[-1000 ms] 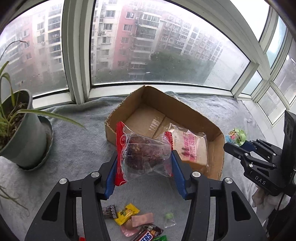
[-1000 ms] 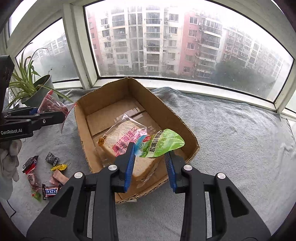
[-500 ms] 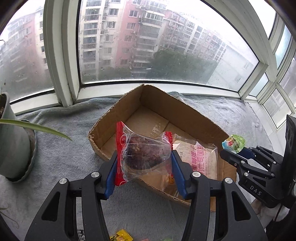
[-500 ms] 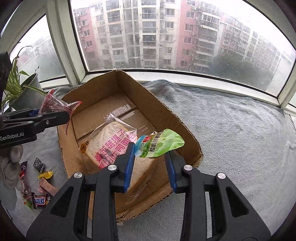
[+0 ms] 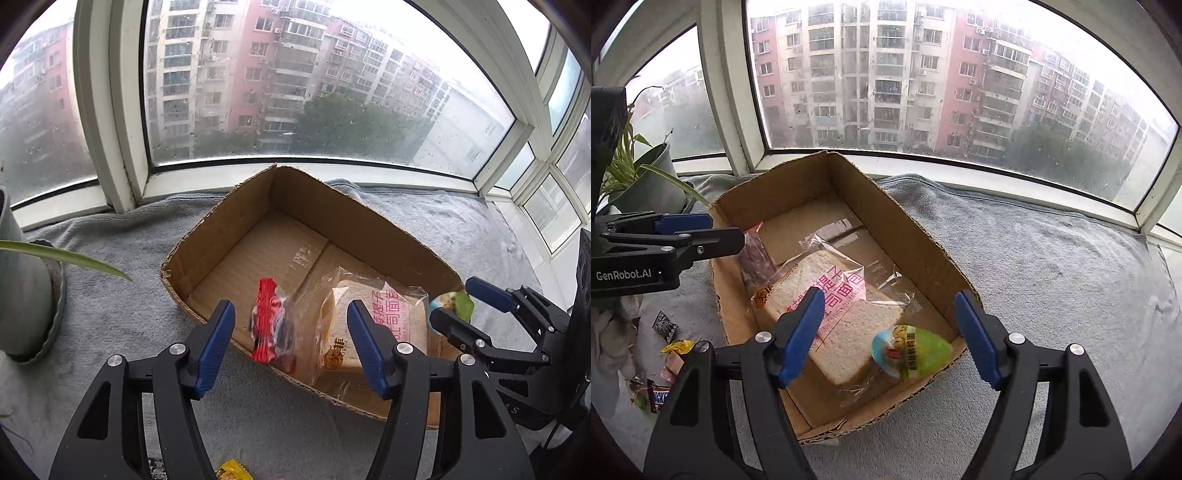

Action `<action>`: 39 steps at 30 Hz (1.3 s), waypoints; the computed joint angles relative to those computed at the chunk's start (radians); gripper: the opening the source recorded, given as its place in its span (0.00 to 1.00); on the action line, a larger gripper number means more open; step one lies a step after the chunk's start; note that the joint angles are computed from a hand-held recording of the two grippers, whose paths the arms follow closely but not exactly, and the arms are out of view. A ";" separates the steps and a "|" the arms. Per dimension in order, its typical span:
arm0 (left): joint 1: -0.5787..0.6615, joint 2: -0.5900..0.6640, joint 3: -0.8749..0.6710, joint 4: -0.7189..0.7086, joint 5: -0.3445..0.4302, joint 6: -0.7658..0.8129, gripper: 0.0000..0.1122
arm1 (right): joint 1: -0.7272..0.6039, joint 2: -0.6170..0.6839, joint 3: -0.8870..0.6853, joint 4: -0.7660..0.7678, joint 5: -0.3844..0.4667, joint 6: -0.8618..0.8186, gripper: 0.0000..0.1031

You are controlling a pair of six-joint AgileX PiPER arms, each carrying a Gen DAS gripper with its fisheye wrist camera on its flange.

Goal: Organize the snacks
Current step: 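Open the left gripper over the box while the right gripper releases the pouch inside, then move the left gripper to the red snack bag while the right gripper approaches the clear candy bag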

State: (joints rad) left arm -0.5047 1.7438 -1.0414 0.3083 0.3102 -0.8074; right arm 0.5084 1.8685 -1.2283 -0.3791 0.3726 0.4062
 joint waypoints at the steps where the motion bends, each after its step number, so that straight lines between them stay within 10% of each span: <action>1: -0.003 -0.003 0.000 0.010 0.006 -0.008 0.56 | 0.004 -0.004 -0.001 -0.003 0.006 0.001 0.73; 23: 0.003 -0.505 0.365 0.100 0.100 -0.075 0.57 | 0.192 -0.256 0.180 -0.022 0.051 0.057 0.73; 39: -0.176 -0.947 0.674 0.126 0.346 -0.314 0.57 | 0.362 -0.343 0.358 -0.081 0.034 0.326 0.73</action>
